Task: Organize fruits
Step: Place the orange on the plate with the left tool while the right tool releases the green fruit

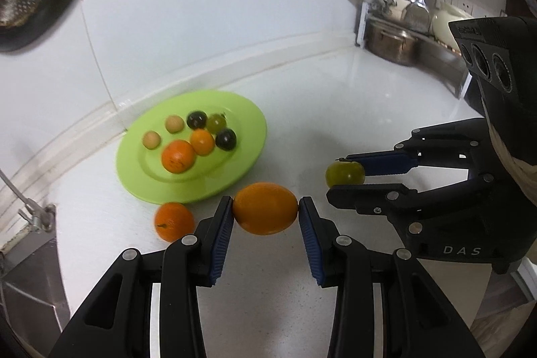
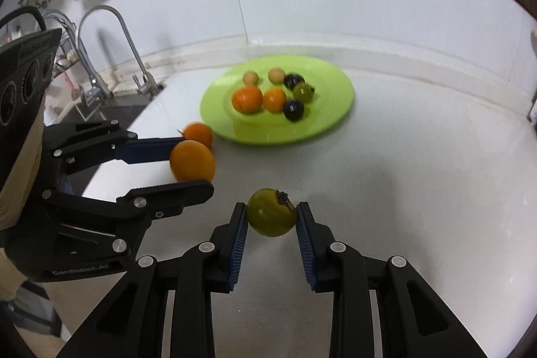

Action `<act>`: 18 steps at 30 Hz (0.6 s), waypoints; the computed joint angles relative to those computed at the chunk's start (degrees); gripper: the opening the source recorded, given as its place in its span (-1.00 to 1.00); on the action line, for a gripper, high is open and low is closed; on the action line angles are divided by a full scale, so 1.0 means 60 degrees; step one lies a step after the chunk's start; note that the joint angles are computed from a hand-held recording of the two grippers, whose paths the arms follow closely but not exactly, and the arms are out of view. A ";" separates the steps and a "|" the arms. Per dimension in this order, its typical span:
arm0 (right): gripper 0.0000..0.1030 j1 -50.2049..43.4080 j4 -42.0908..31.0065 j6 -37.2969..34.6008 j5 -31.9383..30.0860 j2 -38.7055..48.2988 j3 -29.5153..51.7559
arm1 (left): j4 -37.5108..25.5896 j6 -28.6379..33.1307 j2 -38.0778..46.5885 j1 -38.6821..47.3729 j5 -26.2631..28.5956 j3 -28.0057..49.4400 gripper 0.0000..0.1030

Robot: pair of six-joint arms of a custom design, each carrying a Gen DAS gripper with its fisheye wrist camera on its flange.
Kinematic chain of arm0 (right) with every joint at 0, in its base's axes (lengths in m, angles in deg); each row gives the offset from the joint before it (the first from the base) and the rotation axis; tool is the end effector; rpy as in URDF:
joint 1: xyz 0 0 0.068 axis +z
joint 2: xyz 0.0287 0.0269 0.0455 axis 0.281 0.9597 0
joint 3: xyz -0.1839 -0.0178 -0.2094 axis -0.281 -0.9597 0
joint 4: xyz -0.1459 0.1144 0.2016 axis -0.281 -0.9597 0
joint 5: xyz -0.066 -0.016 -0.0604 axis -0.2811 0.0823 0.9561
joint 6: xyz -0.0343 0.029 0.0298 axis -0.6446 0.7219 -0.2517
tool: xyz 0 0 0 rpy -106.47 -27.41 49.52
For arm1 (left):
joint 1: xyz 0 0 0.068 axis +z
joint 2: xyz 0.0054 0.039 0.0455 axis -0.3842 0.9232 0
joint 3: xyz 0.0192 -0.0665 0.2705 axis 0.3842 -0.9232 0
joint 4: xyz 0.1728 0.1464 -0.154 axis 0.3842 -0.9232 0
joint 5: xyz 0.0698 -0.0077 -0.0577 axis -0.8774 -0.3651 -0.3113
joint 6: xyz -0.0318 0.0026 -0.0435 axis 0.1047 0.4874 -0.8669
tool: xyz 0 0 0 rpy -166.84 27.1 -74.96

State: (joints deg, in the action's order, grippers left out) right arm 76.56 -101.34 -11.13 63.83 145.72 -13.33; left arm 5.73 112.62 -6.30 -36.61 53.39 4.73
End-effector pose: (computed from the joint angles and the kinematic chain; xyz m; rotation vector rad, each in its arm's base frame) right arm 0.1772 0.2709 0.1637 0.1515 2.4171 0.1339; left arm 0.2712 -0.0856 0.1854 1.2217 2.0884 -0.4626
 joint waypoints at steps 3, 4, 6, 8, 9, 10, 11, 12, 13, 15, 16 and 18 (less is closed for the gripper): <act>-0.41 0.0031 -0.0123 -0.0173 0.0213 -0.0185 0.0148 | -0.0095 -0.0149 -0.0245 0.0069 0.0026 0.0062 -0.24; -0.41 0.0022 -0.0156 -0.0253 0.0278 -0.0251 0.0216 | -0.0118 -0.0213 -0.0316 0.0115 0.0070 0.0109 -0.24; -0.41 0.0007 -0.0153 -0.0369 0.0365 -0.0328 0.0279 | -0.0127 -0.0302 -0.0446 0.0194 0.0118 0.0141 -0.24; -0.41 -0.0014 -0.0187 -0.0504 0.0465 -0.0355 0.0407 | -0.0075 -0.0453 -0.0532 0.0259 0.0180 0.0213 -0.24; -0.41 -0.0062 -0.0188 -0.0613 0.0489 -0.0370 0.0478 | -0.0064 -0.0538 -0.0563 0.0268 0.0178 0.0271 -0.24; -0.41 -0.0087 -0.0179 -0.0675 0.0511 -0.0402 0.0502 | -0.0057 -0.0605 -0.0571 0.0275 0.0150 0.0352 -0.24; -0.41 -0.0118 -0.0158 -0.0739 0.0533 -0.0433 0.0529 | -0.0020 -0.0682 -0.0582 0.0281 0.0134 0.0400 -0.24; -0.41 -0.0165 -0.0108 -0.0819 0.0548 -0.0461 0.0542 | 0.0030 -0.0782 -0.0556 0.0299 0.0137 0.0493 -0.24; -0.41 -0.0233 -0.0066 -0.0916 0.0561 -0.0475 0.0581 | 0.0028 -0.0824 -0.0557 0.0328 0.0142 0.0552 -0.24; -0.41 -0.0326 0.0005 -0.1103 0.0610 -0.0550 0.0602 | 0.0112 -0.0992 -0.0529 0.0329 0.0111 0.0661 -0.24; -0.41 -0.0382 0.0006 -0.1206 0.0659 -0.0566 0.0665 | 0.0166 -0.1061 -0.0486 0.0333 0.0100 0.0745 -0.24; -0.41 -0.0530 0.0108 -0.1435 0.0654 -0.0625 0.0717 | 0.0265 -0.1172 -0.0424 0.0341 0.0042 0.0863 -0.24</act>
